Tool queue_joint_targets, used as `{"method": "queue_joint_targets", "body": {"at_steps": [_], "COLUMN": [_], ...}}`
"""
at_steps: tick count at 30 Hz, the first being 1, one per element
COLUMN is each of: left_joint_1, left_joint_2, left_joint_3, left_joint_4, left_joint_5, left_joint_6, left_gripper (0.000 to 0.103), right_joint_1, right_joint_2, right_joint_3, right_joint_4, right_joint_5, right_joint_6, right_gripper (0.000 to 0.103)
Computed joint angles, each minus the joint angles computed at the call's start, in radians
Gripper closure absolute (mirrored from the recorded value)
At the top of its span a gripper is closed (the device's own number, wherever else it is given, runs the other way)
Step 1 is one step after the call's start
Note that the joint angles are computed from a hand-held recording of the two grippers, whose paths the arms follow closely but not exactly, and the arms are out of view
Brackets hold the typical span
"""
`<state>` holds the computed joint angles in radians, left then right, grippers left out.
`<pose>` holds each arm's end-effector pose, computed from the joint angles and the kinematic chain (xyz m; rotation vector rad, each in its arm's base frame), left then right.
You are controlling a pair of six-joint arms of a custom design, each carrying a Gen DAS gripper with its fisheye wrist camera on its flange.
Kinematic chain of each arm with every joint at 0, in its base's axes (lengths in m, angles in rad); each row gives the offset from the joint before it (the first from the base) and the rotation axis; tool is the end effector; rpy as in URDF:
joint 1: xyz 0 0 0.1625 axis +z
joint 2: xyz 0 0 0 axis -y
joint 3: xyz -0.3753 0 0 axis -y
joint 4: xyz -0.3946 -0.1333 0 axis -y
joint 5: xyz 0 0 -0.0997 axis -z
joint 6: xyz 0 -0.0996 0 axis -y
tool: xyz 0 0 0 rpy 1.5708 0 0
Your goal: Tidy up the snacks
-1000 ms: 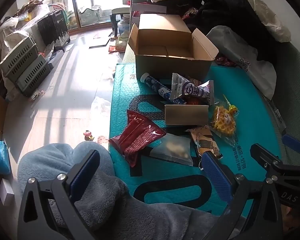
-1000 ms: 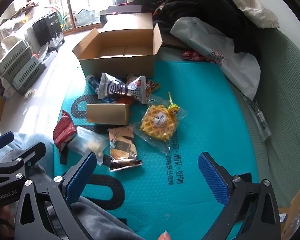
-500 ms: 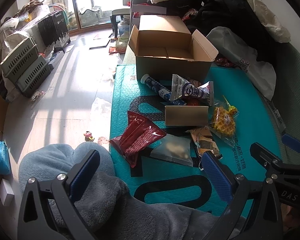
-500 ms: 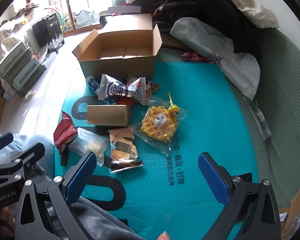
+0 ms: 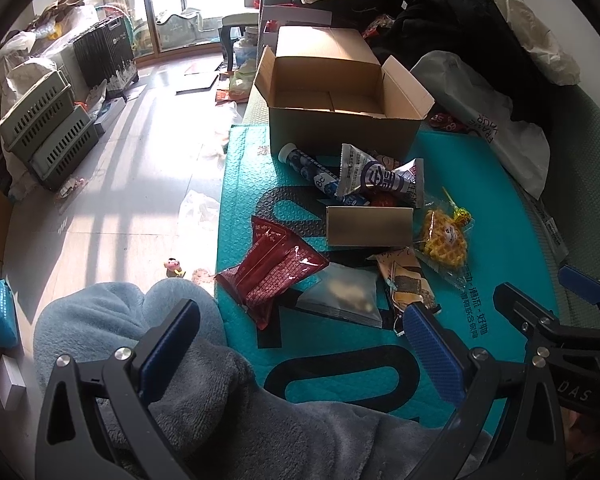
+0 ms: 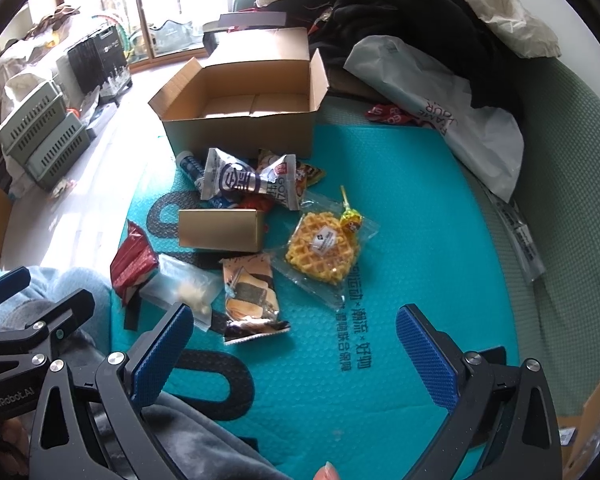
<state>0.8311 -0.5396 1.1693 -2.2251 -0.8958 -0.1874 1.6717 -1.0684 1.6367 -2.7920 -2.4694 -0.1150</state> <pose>-0.3560 -0.6803 0.0477 0.6755 2.4235 -0.4224 0.1186 -0.6214 0.2904 -0.1170 -2.1702 0.7189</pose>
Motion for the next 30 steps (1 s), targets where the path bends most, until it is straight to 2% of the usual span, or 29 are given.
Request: {"method": "queue_joint_targets", "body": {"at_steps": [30], "left_joint_1": [0.003], "left_joint_2": [-0.011], "left_joint_3": [0.011], "left_joint_4": [-0.007], "left_joint_5": [0.005], "left_joint_6": [-0.011], "left_gripper": [0.0], "right_joint_1": [0.003], "right_joint_2": [0.01], "right_joint_3": [-0.01], "right_joint_4": [0.006], "right_joint_5": [-0.009], "right_joint_6": [-0.011], "right_gripper": [0.0]}}
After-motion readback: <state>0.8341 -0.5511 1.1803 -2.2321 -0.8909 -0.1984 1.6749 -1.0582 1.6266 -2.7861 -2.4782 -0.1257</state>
